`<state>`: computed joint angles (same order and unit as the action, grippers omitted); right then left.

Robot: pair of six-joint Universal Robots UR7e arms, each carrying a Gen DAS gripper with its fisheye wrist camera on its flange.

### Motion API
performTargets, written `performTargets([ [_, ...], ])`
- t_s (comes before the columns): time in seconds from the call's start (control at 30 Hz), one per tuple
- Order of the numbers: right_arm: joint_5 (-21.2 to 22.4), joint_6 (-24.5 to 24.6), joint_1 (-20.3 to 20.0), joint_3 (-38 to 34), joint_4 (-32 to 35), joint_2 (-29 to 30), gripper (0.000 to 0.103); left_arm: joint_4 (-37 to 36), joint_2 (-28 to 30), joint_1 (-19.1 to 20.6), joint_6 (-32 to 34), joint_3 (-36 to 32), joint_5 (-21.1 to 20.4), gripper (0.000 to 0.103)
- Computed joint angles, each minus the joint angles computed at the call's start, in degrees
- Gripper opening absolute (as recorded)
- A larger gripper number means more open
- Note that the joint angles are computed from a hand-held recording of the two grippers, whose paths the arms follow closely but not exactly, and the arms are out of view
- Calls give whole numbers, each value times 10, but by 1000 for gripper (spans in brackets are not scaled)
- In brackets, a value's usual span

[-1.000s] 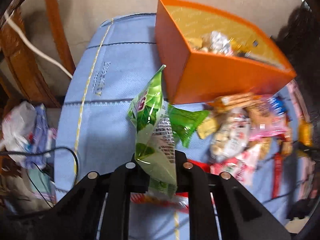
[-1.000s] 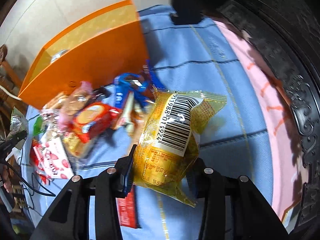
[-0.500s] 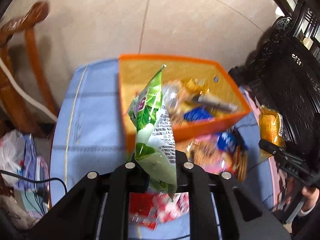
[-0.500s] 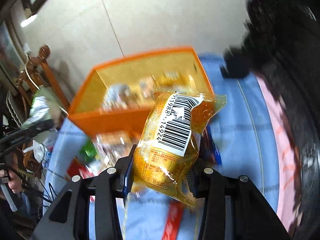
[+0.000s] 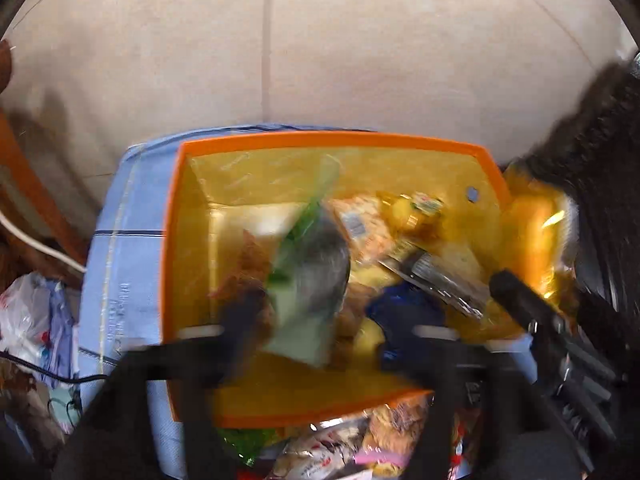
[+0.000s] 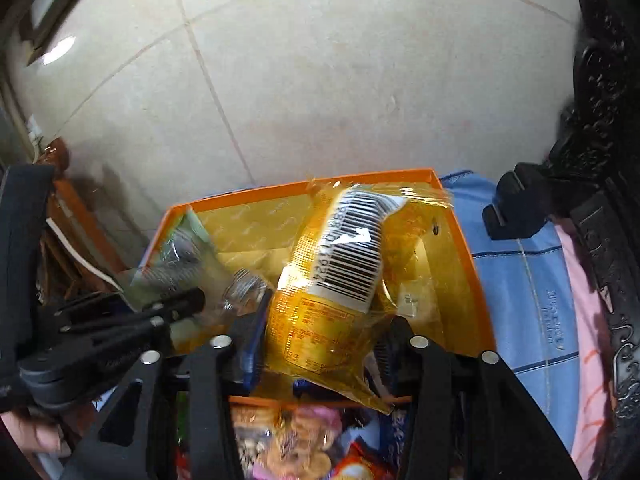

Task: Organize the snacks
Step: 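Drop the green bag into the orange box while the right tool drops the yellow bun bag, then grasp the red wafer bar with the right tool while the left tool reaches the lychee bag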

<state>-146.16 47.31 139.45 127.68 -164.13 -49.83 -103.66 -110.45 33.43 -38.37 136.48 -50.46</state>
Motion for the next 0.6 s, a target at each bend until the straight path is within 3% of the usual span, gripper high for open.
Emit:
performTargets([
  [0.03,-33,13,9,-6,16,8,92,15,-3,-9,-26,2,26,91],
  [0.13,-32,-30,26,-2,-12,12,94,4,-37,-18,-9,13,27,95],
  [0.23,-31,5,43,3,23,-2,94,45,-63,-29,-17,10,21,95],
  [0.37,-18,93,70,30,91,-41,94,130,-120,-66,-51,14,12,95],
  [0.43,-7,169,92,42,163,-65,95,189,-159,-89,-79,14,5,95],
  [0.6,42,315,135,77,288,-108,97,389,-283,-171,-195,4,-36,95],
])
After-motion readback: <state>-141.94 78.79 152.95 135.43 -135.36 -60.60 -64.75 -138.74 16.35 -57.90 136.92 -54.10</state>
